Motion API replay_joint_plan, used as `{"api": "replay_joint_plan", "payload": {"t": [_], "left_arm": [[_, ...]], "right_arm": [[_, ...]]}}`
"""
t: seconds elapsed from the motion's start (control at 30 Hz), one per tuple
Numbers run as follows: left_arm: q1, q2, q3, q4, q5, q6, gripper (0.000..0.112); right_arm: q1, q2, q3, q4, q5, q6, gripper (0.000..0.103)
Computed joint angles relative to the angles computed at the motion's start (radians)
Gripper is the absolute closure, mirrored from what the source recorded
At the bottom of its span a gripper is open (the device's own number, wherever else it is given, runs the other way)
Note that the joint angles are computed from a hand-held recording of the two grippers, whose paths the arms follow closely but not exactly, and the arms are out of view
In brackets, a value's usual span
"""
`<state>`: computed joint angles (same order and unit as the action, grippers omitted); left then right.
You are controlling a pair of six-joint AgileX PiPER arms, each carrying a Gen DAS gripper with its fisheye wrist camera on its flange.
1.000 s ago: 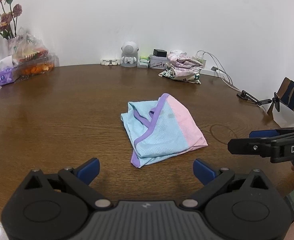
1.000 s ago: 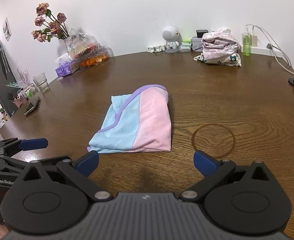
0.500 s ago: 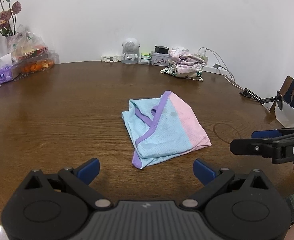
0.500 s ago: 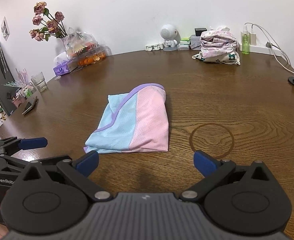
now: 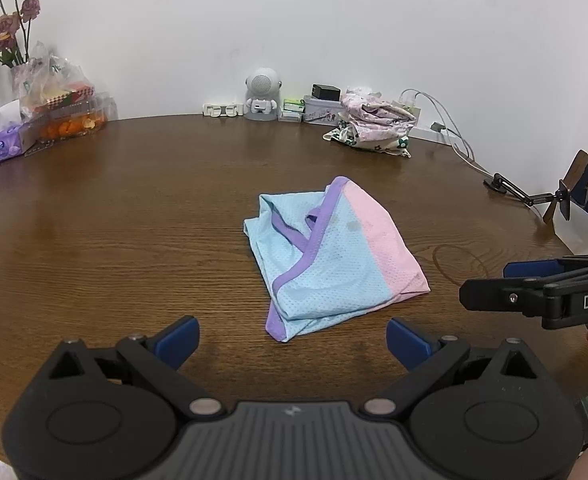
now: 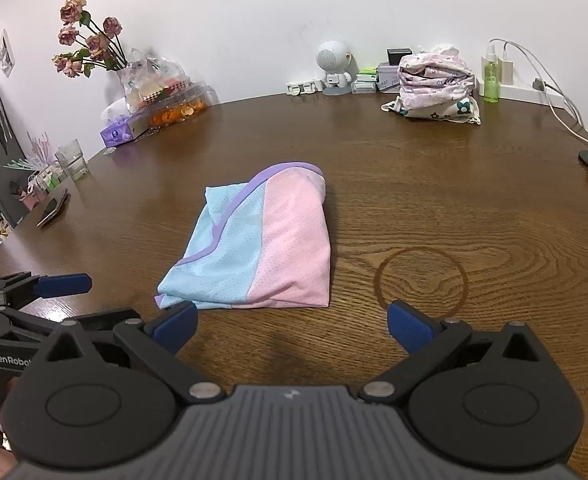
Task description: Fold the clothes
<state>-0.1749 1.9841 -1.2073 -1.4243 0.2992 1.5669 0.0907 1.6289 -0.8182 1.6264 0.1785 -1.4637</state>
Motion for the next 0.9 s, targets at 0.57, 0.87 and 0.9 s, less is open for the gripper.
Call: {"api": "replay_joint_plan", "payload": {"t": [0.57, 0.87, 0.9], "left_arm": [[-0.001, 0.034, -0.055, 0.135, 0.013, -0.138, 0.012], [-0.014, 0.072, -0.109, 0.260, 0.007, -0.271, 0.012], [-0.015, 0.078, -0.118, 0.279, 0.008, -0.291, 0.012]], "right_arm": [[-0.012, 0.047, -0.043, -0.140, 0.027, 0.128, 0.000], [-0.022, 0.091, -0.079, -0.187, 0.038, 0.172, 0.000], [-0.024, 0.096, -0.084, -0.190, 0.040, 0.173, 0.000]]}}
